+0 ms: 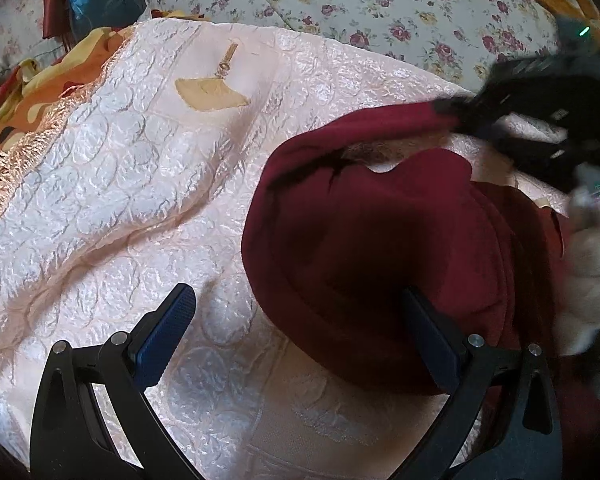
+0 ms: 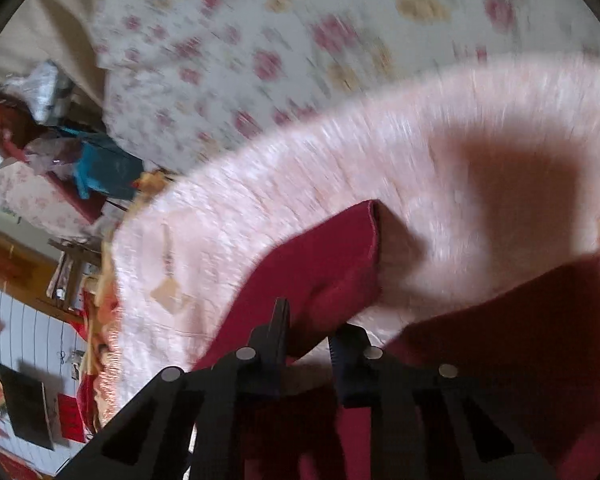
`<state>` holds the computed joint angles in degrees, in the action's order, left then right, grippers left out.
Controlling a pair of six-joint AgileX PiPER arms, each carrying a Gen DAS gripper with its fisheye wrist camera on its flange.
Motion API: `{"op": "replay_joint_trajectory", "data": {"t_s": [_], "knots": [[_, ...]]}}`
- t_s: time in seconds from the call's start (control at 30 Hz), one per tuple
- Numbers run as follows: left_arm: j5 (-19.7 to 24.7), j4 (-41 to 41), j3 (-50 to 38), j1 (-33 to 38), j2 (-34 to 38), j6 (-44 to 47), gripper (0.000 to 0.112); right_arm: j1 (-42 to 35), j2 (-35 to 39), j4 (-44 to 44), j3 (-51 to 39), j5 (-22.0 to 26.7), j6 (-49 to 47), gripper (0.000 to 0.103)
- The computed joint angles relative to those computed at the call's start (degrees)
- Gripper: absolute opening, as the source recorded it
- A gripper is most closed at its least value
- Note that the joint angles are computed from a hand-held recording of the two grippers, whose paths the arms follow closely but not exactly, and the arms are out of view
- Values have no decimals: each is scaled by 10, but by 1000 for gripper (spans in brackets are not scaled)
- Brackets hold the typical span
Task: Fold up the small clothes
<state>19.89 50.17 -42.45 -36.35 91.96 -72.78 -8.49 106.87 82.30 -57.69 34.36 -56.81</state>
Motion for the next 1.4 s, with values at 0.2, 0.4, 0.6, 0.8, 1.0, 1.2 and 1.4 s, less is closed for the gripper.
{"op": "replay_joint_trajectory", "data": {"t_s": [0.2, 0.4, 0.6, 0.8, 1.0, 1.2, 1.4], "knots": [[21, 32, -4, -13, 5, -39, 102, -24, -134, -39, 47, 21, -2, 16], [50, 67, -4, -31, 4, -78, 102, -105, -288, -79, 90, 88, 9, 15], [54, 45, -3, -40, 0, -68, 102, -96, -298, -203, 84, 113, 78, 16], [35, 27, 1, -24, -2, -38, 102, -47, -134, -139, 90, 91, 54, 51], [23, -9, -3, -12, -1, 3, 102, -29, 26, -57, 12, 117, 46, 51], [17, -19, -5, -1, 3, 11, 102, -14, 113, -68, -72, 137, 116, 51], [13, -6, -2, 3, 11, -10, 102, 1, 125, -16, -86, 97, 89, 30]]}}
